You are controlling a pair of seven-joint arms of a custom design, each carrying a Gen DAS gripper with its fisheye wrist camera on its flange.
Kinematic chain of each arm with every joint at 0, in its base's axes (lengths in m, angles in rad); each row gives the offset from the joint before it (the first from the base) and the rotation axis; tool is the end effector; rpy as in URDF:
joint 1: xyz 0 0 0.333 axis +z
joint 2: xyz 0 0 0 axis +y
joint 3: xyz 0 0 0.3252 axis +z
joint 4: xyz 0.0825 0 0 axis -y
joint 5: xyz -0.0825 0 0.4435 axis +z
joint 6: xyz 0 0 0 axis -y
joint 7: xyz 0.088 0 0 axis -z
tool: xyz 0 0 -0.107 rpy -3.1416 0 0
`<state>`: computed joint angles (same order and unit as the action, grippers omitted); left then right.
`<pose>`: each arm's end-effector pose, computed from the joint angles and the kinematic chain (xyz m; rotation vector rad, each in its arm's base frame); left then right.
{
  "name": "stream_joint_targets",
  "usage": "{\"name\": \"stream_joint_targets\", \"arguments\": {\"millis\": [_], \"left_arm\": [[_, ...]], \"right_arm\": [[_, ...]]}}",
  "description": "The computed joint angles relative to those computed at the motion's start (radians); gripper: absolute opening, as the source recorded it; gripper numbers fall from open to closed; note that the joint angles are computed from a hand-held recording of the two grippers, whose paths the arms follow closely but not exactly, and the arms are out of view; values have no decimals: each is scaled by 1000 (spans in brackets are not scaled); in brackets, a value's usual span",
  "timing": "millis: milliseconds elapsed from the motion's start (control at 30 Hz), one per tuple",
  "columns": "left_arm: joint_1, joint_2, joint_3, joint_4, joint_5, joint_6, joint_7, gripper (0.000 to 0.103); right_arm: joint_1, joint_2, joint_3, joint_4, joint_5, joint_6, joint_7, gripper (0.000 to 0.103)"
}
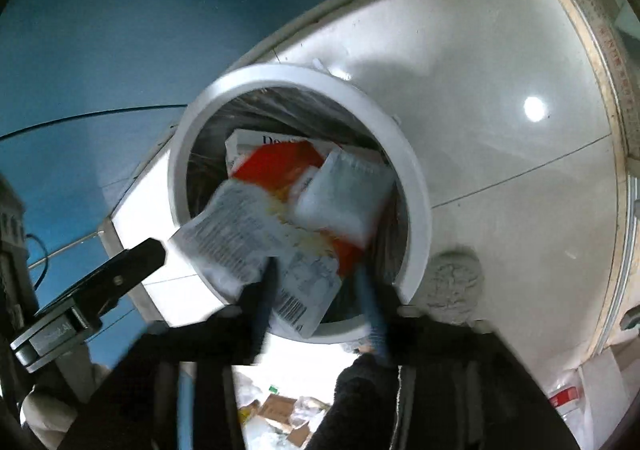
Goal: Collect trash
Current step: 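Carry both items over the floor bin and open both tools to drop them, then raise both tools back toward the counter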
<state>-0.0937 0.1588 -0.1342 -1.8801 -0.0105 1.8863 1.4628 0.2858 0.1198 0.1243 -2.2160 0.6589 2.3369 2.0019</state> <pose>0.6204 -0.1422 0.3963 2.0114 -2.2589 -0.1597 0.5356 0.2437 0.2946 -1.4919 2.4803 0.6702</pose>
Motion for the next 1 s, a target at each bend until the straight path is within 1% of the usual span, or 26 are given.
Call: {"name": "stream_joint_targets", "arguments": {"millis": [33, 67, 100, 133, 167, 233, 333, 433, 600, 700, 867, 1000], "left_arm": [[4, -22, 4, -13, 8, 14, 2, 96], [4, -49, 5, -32, 19, 32, -2, 96], [5, -76, 5, -51, 34, 51, -7, 96], [5, -105, 4, -71, 55, 67, -13, 96], [4, -126, 1, -82, 83, 74, -26, 96], [5, -154, -4, -87, 112, 75, -48, 96], [13, -193, -8, -73, 110, 30, -64, 96], [20, -246, -11, -65, 86, -15, -59, 96], [26, -317, -21, -8, 54, -128, -57, 96], [25, -347, -29, 50, 42, -195, -51, 96], [25, -363, -32, 175, 17, -306, -49, 96], [25, -363, -34, 281, 8, -387, -49, 96]], "right_arm": [[4, -10, -3, 4, -39, -13, 27, 63], [9, -16, -4, 10, -78, -22, 48, 66], [17, -24, -8, 23, -157, -44, 86, 77], [27, -31, -12, 43, -252, -81, 134, 96], [35, -43, -13, 57, -327, -113, 170, 103], [44, -70, -13, 69, -410, -156, 199, 103], [58, -128, -10, 80, -500, -214, 234, 103], [69, -179, -9, 109, -555, -277, 249, 103], [84, -262, -8, 170, -596, -383, 247, 103], [93, -303, -6, 233, -618, -468, 241, 103], [104, -346, 4, 371, -647, -620, 251, 103], [105, -354, 10, 495, -667, -730, 267, 103]]}}
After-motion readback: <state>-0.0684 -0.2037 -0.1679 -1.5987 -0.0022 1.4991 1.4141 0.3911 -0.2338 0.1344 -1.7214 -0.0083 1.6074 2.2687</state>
